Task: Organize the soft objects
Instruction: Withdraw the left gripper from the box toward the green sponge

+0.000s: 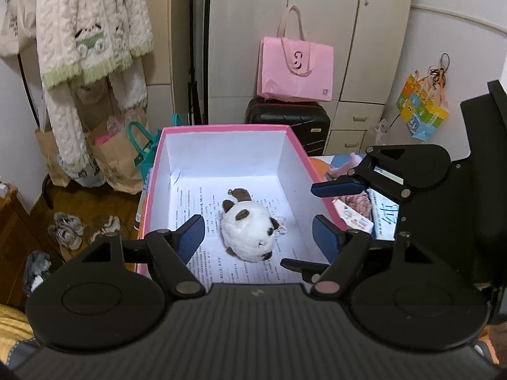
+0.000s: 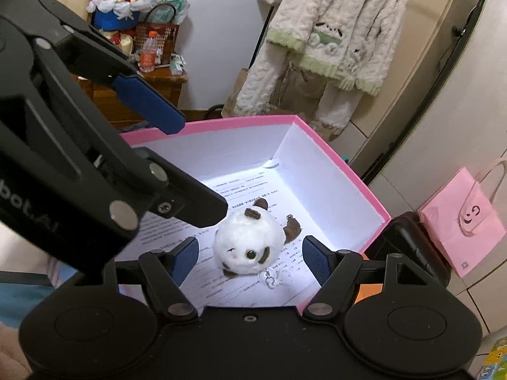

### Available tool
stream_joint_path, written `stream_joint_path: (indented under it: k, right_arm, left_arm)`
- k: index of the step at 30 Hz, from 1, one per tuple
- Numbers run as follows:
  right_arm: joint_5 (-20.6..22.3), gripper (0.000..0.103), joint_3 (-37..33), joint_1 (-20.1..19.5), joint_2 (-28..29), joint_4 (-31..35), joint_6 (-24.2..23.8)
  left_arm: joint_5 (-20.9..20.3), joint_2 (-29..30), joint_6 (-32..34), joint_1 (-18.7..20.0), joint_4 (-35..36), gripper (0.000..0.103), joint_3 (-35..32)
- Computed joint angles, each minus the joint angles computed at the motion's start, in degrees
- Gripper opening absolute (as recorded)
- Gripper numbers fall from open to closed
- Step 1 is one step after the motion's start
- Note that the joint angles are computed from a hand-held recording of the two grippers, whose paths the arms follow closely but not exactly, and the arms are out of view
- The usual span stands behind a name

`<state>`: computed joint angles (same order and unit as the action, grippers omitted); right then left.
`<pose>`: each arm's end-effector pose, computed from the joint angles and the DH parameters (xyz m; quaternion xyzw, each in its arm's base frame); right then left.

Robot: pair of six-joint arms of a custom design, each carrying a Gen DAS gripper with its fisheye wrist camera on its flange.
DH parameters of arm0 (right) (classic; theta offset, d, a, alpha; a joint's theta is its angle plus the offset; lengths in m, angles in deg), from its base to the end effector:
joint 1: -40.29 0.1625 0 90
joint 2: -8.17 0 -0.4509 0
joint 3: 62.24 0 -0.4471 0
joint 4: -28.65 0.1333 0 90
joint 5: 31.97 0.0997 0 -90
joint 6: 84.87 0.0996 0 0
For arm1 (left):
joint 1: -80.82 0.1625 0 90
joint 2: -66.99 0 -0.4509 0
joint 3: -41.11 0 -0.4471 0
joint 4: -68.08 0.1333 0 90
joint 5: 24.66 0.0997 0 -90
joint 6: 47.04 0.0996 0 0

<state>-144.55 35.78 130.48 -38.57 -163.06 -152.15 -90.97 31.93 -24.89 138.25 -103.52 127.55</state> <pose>0.0975 -0.7228 0.1603 0.4234 -0.7841 0.2503 0.3785 -0.2739 -0.7508 0.0436 0.3867 0.8638 -0.2721 0.1742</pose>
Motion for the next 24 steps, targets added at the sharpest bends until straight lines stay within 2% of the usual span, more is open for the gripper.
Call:
stream_joint_path:
  k: [7, 12, 20, 24]
  right_arm:
    - [2.6, 0.078, 6.8, 0.4, -4.9, -4.7, -1.3]
    - [2.0, 0.079, 11.0, 0.6, -7.2, -9.6, -3.5]
    - [3.1, 0.079, 18.0, -0.6, -12.5, -14.1, -3.7]
    - [3.6, 0.081, 21.2, -1.6, -14.5, -18.5, -4.0]
  left_arm:
    - [0.4, -3.3, 1.2, -2.2, -3.5, 0.078, 5.4]
    - [0.3, -4.9, 1.8, -3.7, -4.1, 0.08, 8.5]
    - [0.3, -7.0, 3.0, -6.0, -6.3, 0.082, 13.8]
    - [-0.3, -7.6, 3.6, -7.0, -7.1, 0.086, 15.7]
